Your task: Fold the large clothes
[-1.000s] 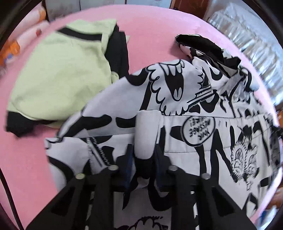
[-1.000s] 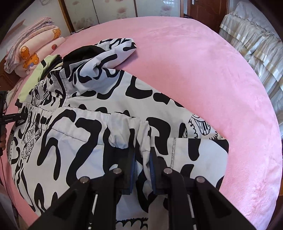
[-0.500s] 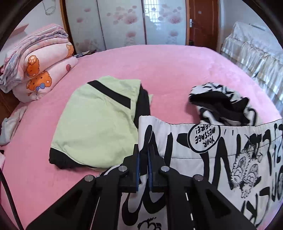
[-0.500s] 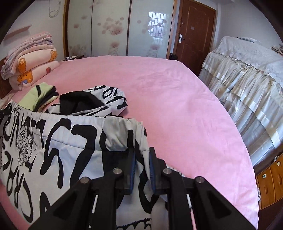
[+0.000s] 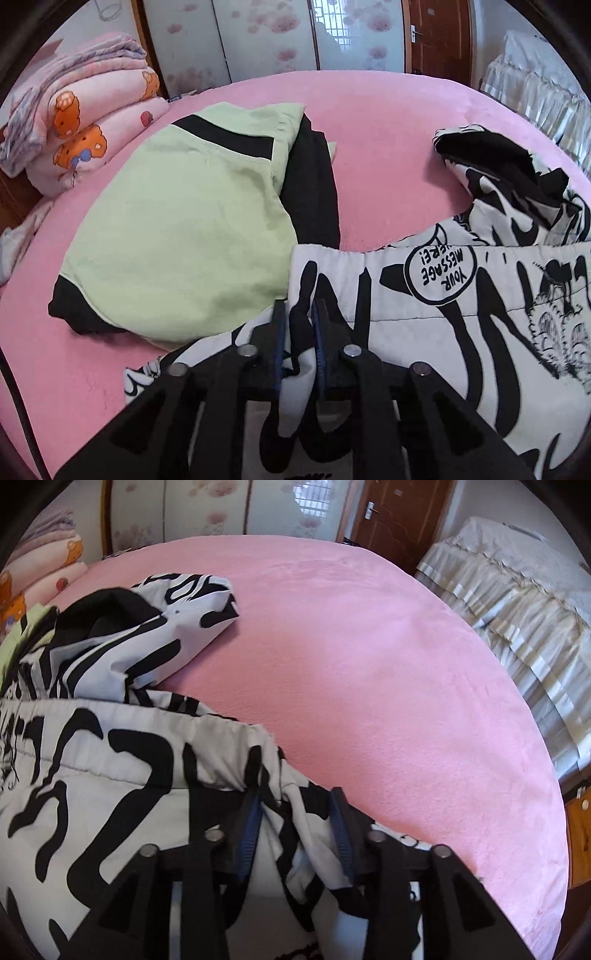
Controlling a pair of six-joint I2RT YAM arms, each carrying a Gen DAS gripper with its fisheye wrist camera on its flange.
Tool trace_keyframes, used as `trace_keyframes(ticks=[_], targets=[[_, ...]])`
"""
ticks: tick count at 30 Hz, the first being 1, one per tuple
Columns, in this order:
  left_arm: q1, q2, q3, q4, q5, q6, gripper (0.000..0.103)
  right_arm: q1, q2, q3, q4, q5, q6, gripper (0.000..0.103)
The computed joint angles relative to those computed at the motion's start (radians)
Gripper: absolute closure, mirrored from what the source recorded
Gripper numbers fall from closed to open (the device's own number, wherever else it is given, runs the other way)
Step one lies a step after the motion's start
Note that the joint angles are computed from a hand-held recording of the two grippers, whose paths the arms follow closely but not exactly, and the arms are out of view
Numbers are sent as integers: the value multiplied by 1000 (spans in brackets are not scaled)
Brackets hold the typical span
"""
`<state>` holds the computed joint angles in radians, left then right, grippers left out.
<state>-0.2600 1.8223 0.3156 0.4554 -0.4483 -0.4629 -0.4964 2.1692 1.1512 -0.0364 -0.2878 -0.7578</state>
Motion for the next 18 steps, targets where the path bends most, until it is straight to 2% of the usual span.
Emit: trace_keyframes(ticks=[1,2,3,5,7,9,11,14,17,18], targets=[[-7,-48,2,-70,2,-26,82,1,-19,-1,-23,14,9,62],[-14,-117,3,-158,8,-55,75,-1,-44,-6,-41,17,17,62],[-28,-196,-7,-233,5,-85,67,-10,-100,-45,-46,-1,21,62],[-84,-402,-57,-356,-20,-146,59,-32,-225,-137,-56,-73,31,61],[-225,-561,-48,-530,-88,-283,56,-47,-357,-239,-70,-135,54,59],[-391,-603,-14,-626,-135,-433,57,-48,-480,-336,-137,-212,65,58],[-528,-540,26,-630,-161,-561,57,-22,-556,-419,-218,-290,34,58],[-697,-310,113,-581,-188,-722,57,79,-639,-590,-236,-287,-7,59],[-772,-64,212,-606,-174,-826,57,149,-607,-760,-5,-187,-2,59],[-776,-10,216,-606,-163,-844,57,123,-569,-770,36,-190,-37,61]])
